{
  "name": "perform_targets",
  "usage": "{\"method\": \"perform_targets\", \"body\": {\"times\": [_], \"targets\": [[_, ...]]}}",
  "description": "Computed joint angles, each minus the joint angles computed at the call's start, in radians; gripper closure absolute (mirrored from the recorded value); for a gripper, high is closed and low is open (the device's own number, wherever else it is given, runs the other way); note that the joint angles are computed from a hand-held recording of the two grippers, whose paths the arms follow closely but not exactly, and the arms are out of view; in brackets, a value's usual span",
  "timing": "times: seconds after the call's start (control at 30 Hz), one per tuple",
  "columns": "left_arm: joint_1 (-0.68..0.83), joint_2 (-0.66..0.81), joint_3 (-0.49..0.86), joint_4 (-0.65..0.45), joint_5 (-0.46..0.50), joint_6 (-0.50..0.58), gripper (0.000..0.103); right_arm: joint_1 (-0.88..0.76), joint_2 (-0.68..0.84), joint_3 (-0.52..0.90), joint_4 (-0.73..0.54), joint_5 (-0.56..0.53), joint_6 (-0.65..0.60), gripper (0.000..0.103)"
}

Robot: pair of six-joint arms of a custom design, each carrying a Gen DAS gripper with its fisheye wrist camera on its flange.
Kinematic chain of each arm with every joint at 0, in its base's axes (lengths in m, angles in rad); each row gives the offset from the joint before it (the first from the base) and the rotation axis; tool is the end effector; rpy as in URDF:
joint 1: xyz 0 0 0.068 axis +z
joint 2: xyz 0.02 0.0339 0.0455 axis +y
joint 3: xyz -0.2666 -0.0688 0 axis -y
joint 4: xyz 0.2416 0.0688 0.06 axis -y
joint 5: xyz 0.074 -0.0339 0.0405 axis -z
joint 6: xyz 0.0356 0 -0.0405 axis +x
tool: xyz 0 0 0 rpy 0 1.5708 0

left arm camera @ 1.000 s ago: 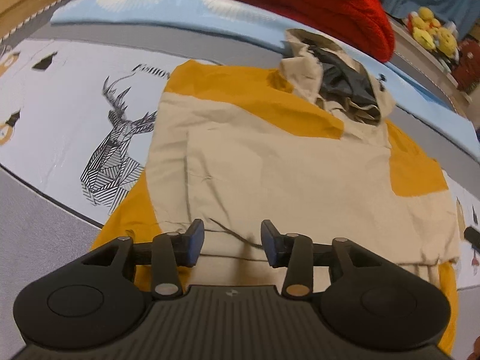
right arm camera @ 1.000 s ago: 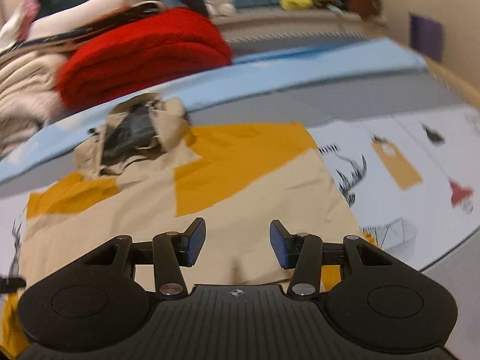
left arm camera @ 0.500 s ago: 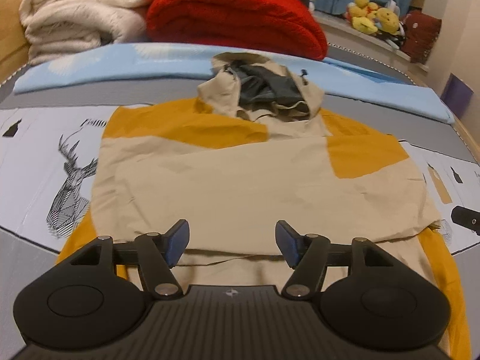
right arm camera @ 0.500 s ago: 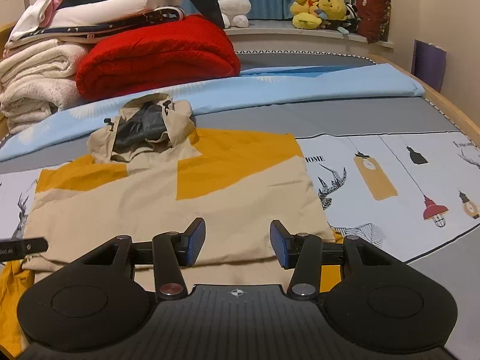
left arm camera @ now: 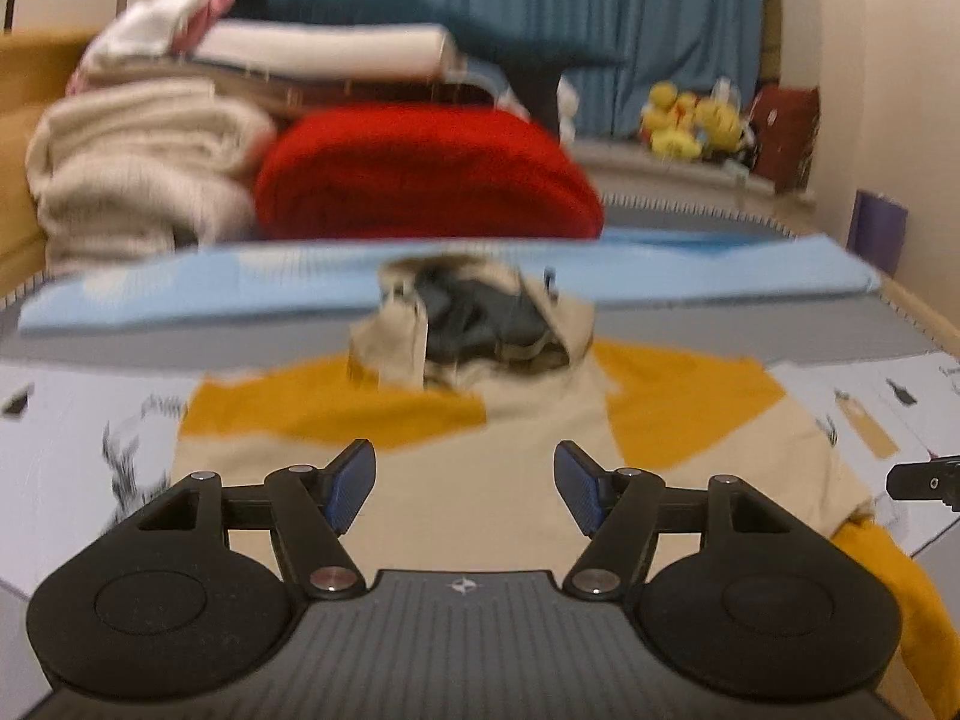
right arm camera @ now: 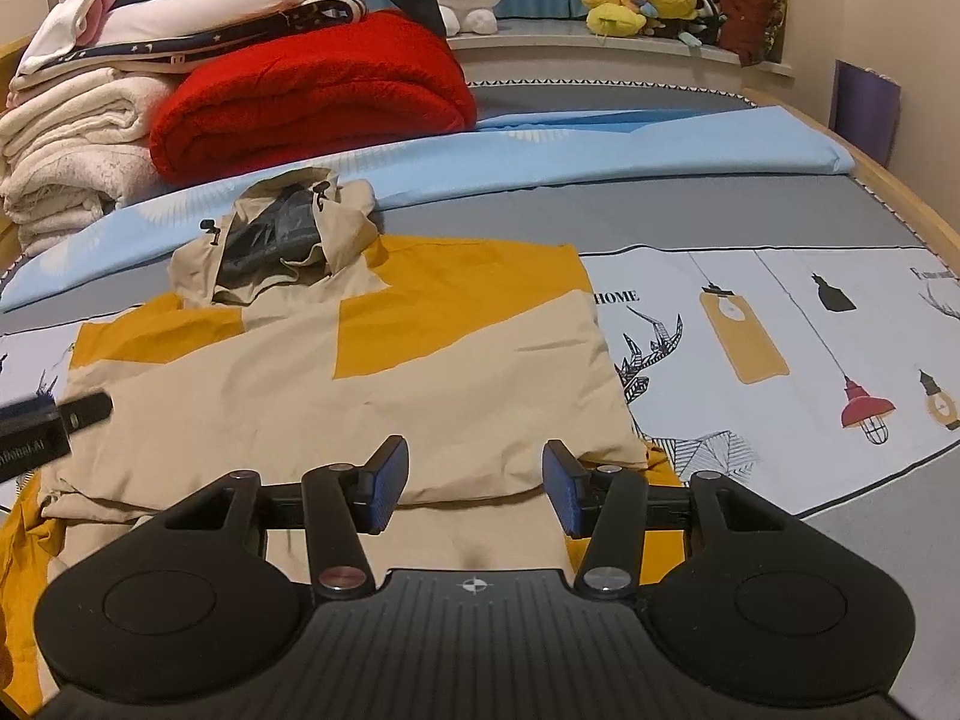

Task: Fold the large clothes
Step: 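Move both grippers back over the folded jacket toward the hood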

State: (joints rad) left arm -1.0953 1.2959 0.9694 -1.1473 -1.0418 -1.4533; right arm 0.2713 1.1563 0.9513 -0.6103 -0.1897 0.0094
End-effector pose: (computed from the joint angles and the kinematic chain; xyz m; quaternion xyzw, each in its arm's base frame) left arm 0.1210 -0.1679 0.2579 -0.1780 0.8482 0.1050 0.4877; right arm 0.2257 0.0697 0.2878 -0.1555 0.9128 0.1385 0.3512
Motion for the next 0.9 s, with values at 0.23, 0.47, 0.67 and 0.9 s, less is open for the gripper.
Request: {"method": "perform_targets", "body": {"times": [0.23, 0.47, 0.67, 0.9], "targets": [[0.066, 0.004, 0.092, -0.065, -0.042, 0.012, 0.032, -0.072, 0.045, 0.056, 0.013, -0.068, -0.016, 0.052], [0.521, 0.052, 0.203, 0.360, 0.161, 0.575, 0.045, -0.123, 0.090, 0.104, 0.033, -0.132, -0.013, 0.079], [0.860, 0.343, 0.398, 0.587, 0.450, 0.835, 0.049, -0.144, 0.135, 0.131, 0.051, -0.152, 0.009, 0.091], [1.078, 0.673, 0.636, 0.682, 0.652, 0.891, 0.049, -0.149, 0.187, 0.143, 0.054, -0.137, 0.030, 0.090]]}}
